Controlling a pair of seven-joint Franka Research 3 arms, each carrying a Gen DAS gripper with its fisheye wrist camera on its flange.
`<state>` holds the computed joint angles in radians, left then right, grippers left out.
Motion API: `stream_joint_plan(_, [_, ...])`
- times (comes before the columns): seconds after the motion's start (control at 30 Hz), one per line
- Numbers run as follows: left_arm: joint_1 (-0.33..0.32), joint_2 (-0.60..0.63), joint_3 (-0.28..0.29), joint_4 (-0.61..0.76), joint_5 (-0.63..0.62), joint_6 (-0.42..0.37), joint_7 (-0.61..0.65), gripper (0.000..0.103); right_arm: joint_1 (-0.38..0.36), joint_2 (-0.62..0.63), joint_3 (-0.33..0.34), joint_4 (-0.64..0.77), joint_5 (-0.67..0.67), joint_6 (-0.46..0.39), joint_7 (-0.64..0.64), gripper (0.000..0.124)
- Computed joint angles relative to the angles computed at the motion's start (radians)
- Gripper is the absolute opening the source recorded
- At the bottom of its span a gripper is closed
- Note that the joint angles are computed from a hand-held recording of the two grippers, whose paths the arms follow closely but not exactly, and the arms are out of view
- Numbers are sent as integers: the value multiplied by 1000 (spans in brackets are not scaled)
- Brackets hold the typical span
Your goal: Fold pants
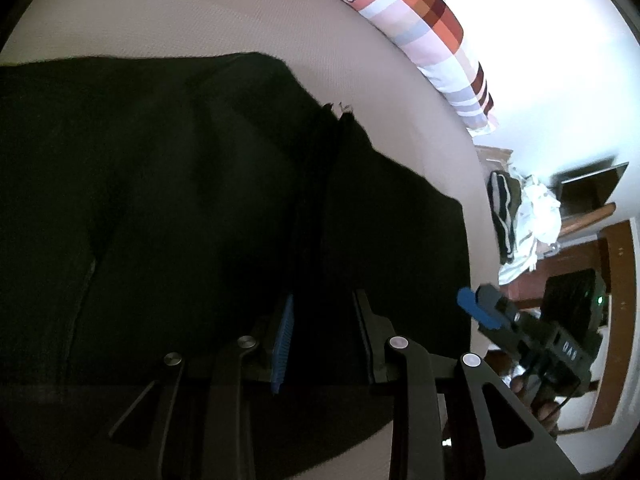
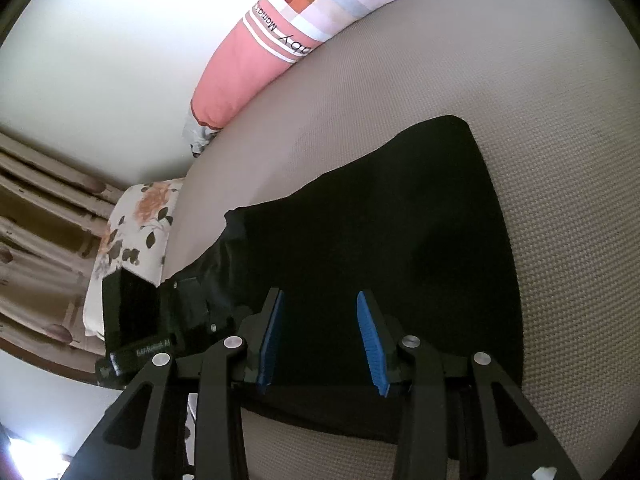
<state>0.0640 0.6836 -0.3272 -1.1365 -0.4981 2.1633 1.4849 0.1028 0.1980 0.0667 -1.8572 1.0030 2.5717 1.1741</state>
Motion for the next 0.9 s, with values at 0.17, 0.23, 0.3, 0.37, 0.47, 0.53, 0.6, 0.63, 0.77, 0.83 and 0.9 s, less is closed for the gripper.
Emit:
stream_joint_plan(0.17, [-17,116,-10,177,13,-61,-13,29,-3,-1,-2,-4,14,11,6,40])
stream_joint_plan(0.23, [-30,129,-3,202,36,-69,-21,14,-5,-1,-2,-5,17,11,11,40])
stream_joint_plan(0.3, [-43,128,5,199,59,-59,-30,8,-7,-1,-2,-6,24,10,12,40])
stream_joint_plan(0.37, [-39,91,2,132,58,-6,-24,5,-7,0,-4,-7,18,12,24,40])
stream_joint_plan(0.47, [-50,32,15,44,83,68,-31,4,-6,-1,-6,-10,8,19,35,40])
stream_joint_plan(0.53, [-60,1,25,7,111,95,-35,4,-5,-2,-6,-10,2,27,39,40])
stream_joint_plan(0.6, [-50,-32,23,-42,114,118,-27,4,-1,-3,-6,-12,-15,41,48,40])
stream_joint_plan(0.63, [-52,-43,29,-53,125,123,-33,4,4,-5,-7,-15,-31,54,56,40])
stream_joint_plan(0.77, [-43,-85,43,-106,155,143,-24,4,19,0,-13,-17,-114,78,101,40])
stream_joint_plan(0.83, [-31,-94,39,-128,147,145,-15,4,29,8,-19,-15,-180,83,150,40])
stream_joint_plan(0.9, [-36,-92,47,-137,159,147,-22,4,40,20,-28,-10,-260,82,207,40])
